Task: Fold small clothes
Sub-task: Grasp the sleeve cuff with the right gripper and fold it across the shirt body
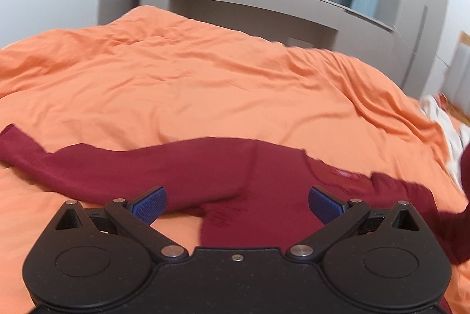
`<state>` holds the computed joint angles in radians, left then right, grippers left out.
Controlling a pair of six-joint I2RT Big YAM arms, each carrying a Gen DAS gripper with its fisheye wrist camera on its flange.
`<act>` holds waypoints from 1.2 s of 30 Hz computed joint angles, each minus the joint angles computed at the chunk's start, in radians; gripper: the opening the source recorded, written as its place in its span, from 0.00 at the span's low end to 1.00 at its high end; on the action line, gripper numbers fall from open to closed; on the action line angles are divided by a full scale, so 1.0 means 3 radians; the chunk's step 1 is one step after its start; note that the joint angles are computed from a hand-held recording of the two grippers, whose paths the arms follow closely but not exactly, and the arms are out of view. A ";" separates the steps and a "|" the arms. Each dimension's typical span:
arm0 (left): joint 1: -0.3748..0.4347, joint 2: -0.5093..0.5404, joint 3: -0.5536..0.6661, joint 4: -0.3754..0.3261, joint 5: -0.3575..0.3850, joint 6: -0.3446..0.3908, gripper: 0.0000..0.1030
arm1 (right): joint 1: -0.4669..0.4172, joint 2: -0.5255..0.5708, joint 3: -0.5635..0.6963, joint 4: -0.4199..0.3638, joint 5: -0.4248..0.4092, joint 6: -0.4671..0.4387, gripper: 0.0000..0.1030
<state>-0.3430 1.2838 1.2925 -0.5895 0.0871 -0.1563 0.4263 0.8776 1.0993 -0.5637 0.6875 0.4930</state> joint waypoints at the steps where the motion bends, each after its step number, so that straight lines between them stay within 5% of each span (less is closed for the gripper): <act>1: 0.0037 -0.0002 0.0005 0.0002 -0.0008 -0.0043 1.00 | 0.0055 0.0131 0.0047 0.0045 -0.0085 -0.0003 0.05; 6: 0.0193 0.0012 0.0025 0.0022 -0.0055 -0.0318 1.00 | 0.0255 0.0637 0.0168 0.0160 -0.0363 -0.0013 0.05; 15: 0.0285 0.0062 0.0054 0.0000 -0.0059 -0.0330 1.00 | 0.0545 0.1128 0.0243 -0.0234 -0.0659 0.0143 0.05; 18: 0.0263 0.0095 0.0056 0.0022 -0.0034 -0.0300 1.00 | 0.0573 0.1102 0.0213 -0.0354 -0.0860 0.0146 0.14; 19: 0.0252 0.0104 0.0056 0.0029 -0.0014 -0.0300 1.00 | 0.0562 0.1088 0.0220 -0.0411 -0.0912 0.0142 0.33; 20: 0.0234 0.0113 0.0056 0.0037 0.0004 -0.0304 1.00 | 0.0575 0.1018 0.0192 -0.0491 -0.0913 0.0160 0.59; 26: 0.0104 0.0214 0.0094 0.0034 0.0099 -0.0298 1.00 | 0.0539 0.0488 0.0004 -0.0896 -0.0738 -0.0039 0.92; 32: -0.0145 0.0436 0.0212 -0.0098 -0.0074 -0.0104 1.00 | 0.0366 -0.0297 -0.0402 -0.1322 -0.0320 0.0125 1.00; 36: -0.0272 0.0613 0.0278 -0.0161 -0.0088 0.0050 1.00 | -0.0070 -0.0807 -0.0849 -0.1018 -0.0059 0.0285 1.00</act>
<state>-0.4245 1.4676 1.3759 -0.6376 0.0605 -0.1412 0.4052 0.6356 0.8445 -0.8693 0.6698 0.5784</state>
